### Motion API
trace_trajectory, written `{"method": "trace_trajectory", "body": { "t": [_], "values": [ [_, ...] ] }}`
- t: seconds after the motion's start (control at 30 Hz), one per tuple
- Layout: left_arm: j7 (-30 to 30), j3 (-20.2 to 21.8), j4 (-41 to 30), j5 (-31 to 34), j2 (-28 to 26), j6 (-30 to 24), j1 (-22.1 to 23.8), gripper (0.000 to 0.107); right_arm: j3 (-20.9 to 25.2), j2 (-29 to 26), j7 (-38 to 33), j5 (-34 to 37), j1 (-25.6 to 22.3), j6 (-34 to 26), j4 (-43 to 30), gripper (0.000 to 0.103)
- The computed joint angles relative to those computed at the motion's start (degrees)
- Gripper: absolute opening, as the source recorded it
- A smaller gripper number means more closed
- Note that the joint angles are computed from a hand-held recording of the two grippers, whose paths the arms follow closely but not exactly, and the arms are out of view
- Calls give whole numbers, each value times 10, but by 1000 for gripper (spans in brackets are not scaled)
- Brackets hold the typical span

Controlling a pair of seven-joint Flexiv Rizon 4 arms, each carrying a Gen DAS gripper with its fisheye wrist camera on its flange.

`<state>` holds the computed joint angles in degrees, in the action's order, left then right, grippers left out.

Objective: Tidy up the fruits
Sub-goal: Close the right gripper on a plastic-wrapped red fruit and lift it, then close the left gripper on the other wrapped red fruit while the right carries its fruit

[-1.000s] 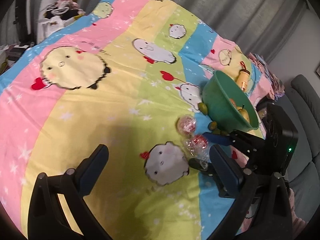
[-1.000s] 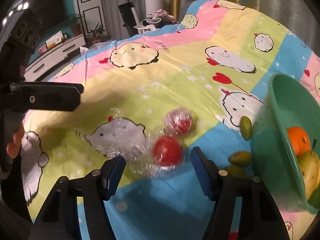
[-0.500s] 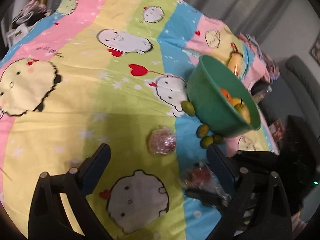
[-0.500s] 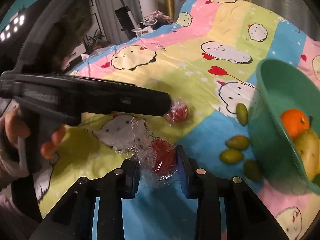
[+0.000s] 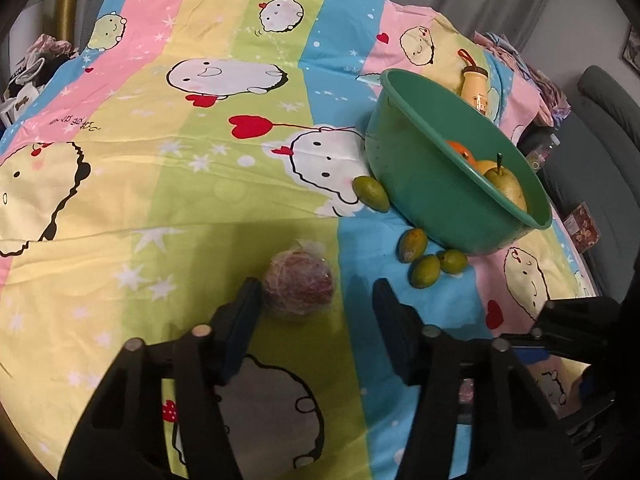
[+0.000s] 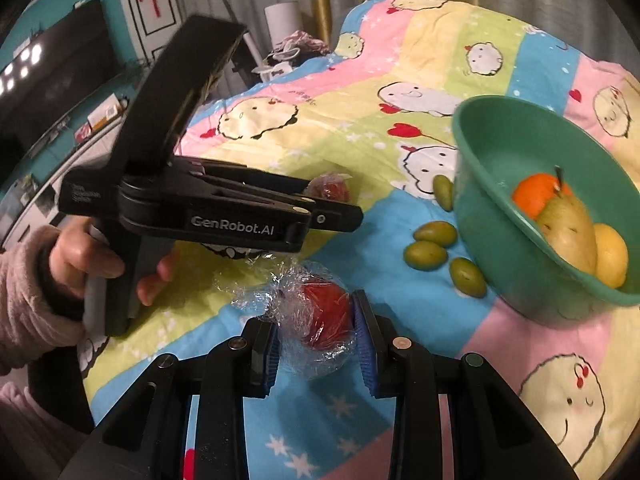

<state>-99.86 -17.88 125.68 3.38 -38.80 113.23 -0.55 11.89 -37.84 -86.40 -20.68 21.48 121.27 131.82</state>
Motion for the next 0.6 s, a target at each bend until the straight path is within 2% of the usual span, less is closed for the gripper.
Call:
{"method": "trace_trajectory", "body": {
  "t": [0.07,0.13,0.23,0.6],
  "values": [
    [-3,1,-1,-2,-1,3,0,40,3,1,2,1,-6,8,4,34],
    [-7,-1,-2,-2,-4,5,2,33,5,0,6,3,-10,16,7,34],
    [-12,-2,0,1,-5,13,4,33,4,-1,11,5,-14,26,11,34],
    [-37,34,38,-14,35,41,-44,33,5,1,25,-4,-28,69,21,34]
  ]
}}
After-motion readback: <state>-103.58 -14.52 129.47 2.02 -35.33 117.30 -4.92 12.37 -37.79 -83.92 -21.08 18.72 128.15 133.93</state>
